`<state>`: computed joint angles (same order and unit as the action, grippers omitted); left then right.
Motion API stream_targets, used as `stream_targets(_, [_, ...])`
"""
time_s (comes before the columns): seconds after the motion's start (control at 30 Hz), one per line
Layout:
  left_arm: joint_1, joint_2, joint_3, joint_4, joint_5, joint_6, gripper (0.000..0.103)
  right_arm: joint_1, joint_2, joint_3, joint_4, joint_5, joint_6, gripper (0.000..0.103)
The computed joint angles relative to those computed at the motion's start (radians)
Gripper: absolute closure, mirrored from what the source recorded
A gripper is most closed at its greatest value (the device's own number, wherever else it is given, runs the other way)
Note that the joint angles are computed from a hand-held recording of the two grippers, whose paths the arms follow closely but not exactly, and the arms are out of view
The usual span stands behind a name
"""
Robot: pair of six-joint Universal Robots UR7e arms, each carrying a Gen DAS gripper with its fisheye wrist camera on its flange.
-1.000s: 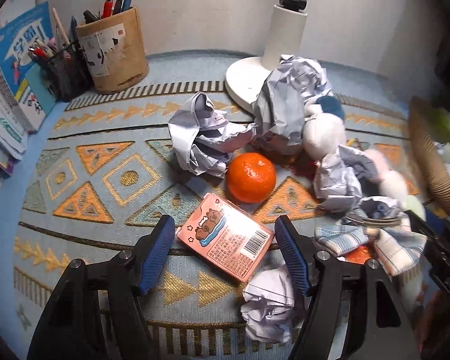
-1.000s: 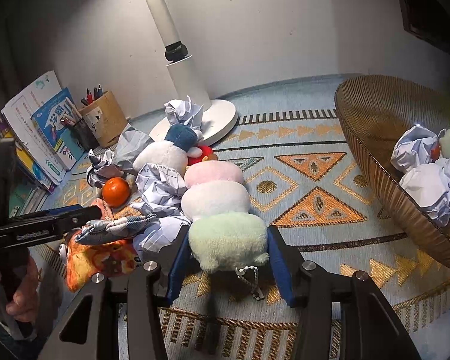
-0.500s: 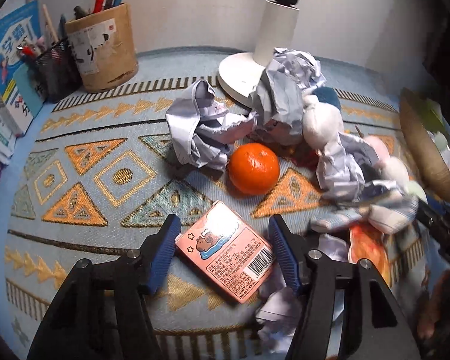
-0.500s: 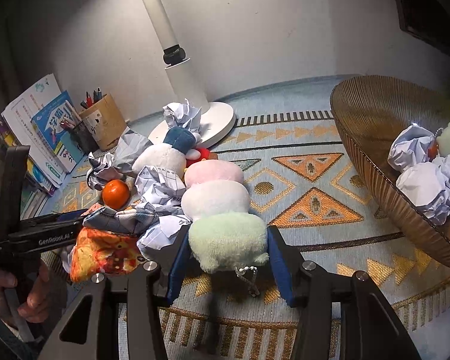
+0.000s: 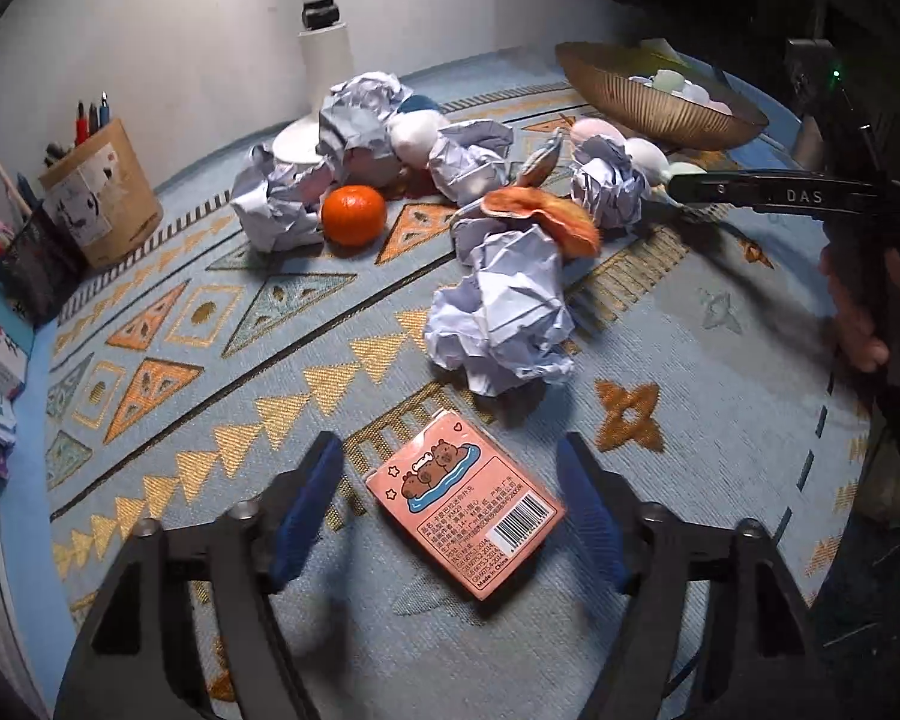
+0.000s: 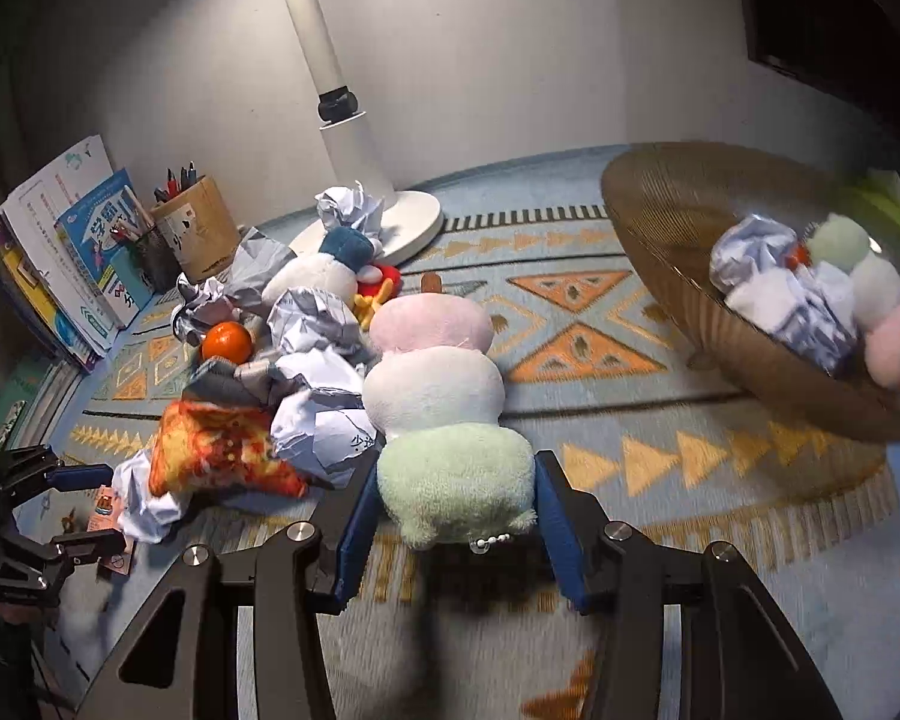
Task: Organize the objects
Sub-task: 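Grasp the pink juice box with the left gripper while the right gripper grasps the plush stack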
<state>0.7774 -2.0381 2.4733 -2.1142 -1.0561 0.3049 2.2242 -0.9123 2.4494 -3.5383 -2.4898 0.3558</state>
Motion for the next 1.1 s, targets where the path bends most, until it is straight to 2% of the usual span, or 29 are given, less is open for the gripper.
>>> stream_targets(0.1, [-0.057, -0.095, 0.047, 0.008, 0.038, -0.107, 0.017, 0.045, -0.044, 0.067, 0.065, 0.007, 0.135, 0.054])
stream_targets(0.13, [-0.084, -0.128, 0.062, 0.028, 0.074, -0.181, 0.017, 0.057, -0.054, 0.083, 0.085, 0.011, 0.171, 0.054])
stream_targets(0.2, [-0.089, -0.111, 0.067, 0.060, 0.155, -0.326, 0.017, 0.085, -0.062, 0.105, 0.113, 0.007, 0.216, 0.054])
stream_targets(0.23, [-0.061, -0.074, 0.063, 0.037, 0.154, -0.364, 0.017, 0.101, -0.065, 0.111, 0.133, -0.004, 0.238, 0.054])
stream_targets(0.3, [-0.035, -0.081, 0.070, 0.012, 0.105, -0.417, 0.017, 0.120, -0.072, 0.117, 0.169, -0.008, 0.270, 0.054])
stream_targets(0.33, [-0.039, -0.086, 0.085, -0.016, 0.103, -0.433, 0.017, 0.126, -0.074, 0.119, 0.184, -0.004, 0.275, 0.054])
stream_targets(0.4, [-0.108, -0.093, 0.113, 0.007, 0.206, -0.510, 0.017, 0.139, -0.077, 0.107, 0.254, -0.011, 0.289, 0.050])
stream_targets(0.43, [-0.114, -0.076, 0.118, -0.005, 0.230, -0.532, 0.017, 0.144, -0.079, 0.099, 0.296, -0.020, 0.304, 0.047])
stream_targets(0.47, [-0.096, -0.049, 0.108, -0.018, 0.212, -0.539, 0.019, 0.151, -0.074, 0.093, 0.316, -0.037, 0.317, 0.041])
stream_targets(0.5, [-0.066, -0.025, 0.098, -0.042, 0.168, -0.526, 0.019, 0.156, -0.069, 0.088, 0.319, -0.052, 0.316, 0.040])
stream_targets(0.53, [-0.064, -0.018, 0.100, -0.052, 0.166, -0.521, 0.020, 0.156, -0.066, 0.084, 0.318, -0.056, 0.303, 0.040])
stream_targets(0.63, [-0.095, -0.020, 0.114, -0.040, 0.205, -0.548, 0.037, 0.146, -0.056, 0.072, 0.305, -0.058, 0.272, 0.040])
stream_targets(0.7, [-0.117, -0.038, 0.128, -0.035, 0.223, -0.550, 0.060, 0.130, -0.048, 0.069, 0.285, -0.049, 0.257, 0.039])
stream_targets(0.77, [-0.118, -0.061, 0.132, -0.029, 0.199, -0.541, 0.062, 0.122, -0.039, 0.073, 0.249, -0.032, 0.241, 0.043])
stream_targets(0.8, [-0.124, -0.080, 0.135, -0.016, 0.196, -0.546, 0.063, 0.120, -0.037, 0.076, 0.238, -0.019, 0.236, 0.055])
stream_targets(0.93, [-0.129, -0.167, 0.135, 0.002, 0.110, -0.540, 0.064, 0.151, -0.048, 0.102, 0.167, -0.008, 0.233, 0.056])
stream_targets(1.0, [-0.168, -0.199, 0.132, 0.032, 0.106, -0.562, 0.064, 0.174, -0.083, 0.123, 0.138, -0.006, 0.252, 0.056])
stream_targets(1.1, [-0.250, -0.211, 0.123, 0.045, 0.115, -0.588, 0.064, 0.219, -0.167, 0.135, 0.172, -0.049, 0.284, 0.056])
